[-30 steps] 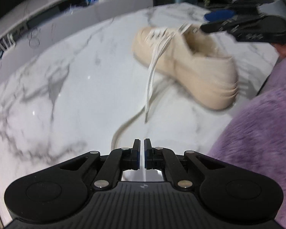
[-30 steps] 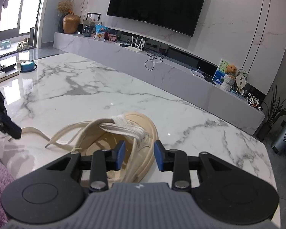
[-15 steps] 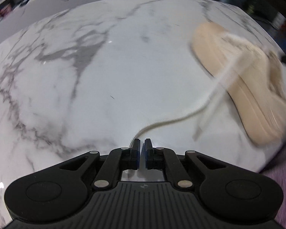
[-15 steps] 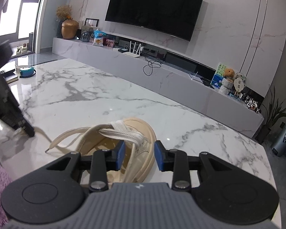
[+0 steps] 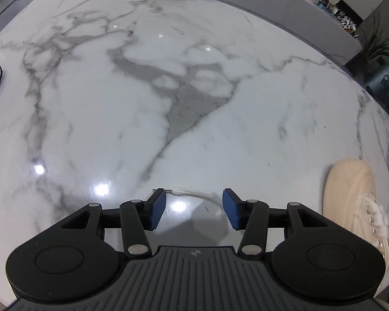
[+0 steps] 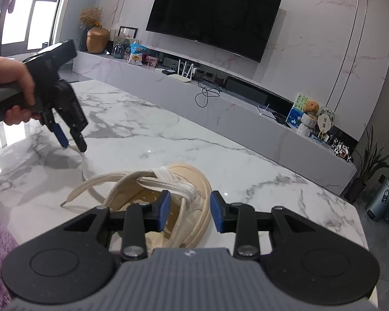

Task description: Lace up shoes with both hands

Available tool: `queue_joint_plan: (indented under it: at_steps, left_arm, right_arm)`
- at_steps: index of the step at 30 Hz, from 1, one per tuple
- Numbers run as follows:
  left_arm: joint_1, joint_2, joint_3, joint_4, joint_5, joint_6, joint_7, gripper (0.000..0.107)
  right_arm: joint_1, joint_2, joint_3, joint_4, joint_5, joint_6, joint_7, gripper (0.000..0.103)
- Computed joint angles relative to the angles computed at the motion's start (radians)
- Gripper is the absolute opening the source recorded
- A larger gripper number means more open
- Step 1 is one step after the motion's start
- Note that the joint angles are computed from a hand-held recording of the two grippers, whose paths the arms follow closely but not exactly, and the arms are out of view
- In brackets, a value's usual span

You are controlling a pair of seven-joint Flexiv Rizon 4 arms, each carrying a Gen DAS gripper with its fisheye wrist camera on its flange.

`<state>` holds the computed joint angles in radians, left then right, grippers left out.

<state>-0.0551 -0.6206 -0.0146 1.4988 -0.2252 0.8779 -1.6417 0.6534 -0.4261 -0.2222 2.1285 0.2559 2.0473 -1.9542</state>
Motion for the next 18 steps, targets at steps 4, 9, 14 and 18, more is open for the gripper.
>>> queue_joint_plan:
  at_steps: [4, 9, 14, 18]
  left_arm:
    - [-0.034, -0.029, 0.025, -0.064, 0.061, -0.04, -0.019, 0.044]
    - [-0.072, -0.054, 0.044, -0.118, 0.136, -0.056, -0.027, 0.032]
    - [-0.098, -0.064, 0.045, -0.131, 0.198, -0.036, 0.017, 0.017]
    - [-0.105, -0.064, 0.041, -0.117, 0.232, 0.013, 0.09, 0.005]
  right_arm:
    - [-0.021, 0.001, 0.021, 0.003, -0.009, 0.011, 0.005, 0.037]
    - [-0.024, 0.003, 0.027, 0.005, -0.006, 0.015, 0.001, 0.038]
    - [-0.015, 0.007, 0.016, 0.004, 0.004, 0.0, -0.001, 0.038]
    - [-0.063, 0.018, 0.057, 0.011, -0.039, -0.018, 0.027, 0.035]
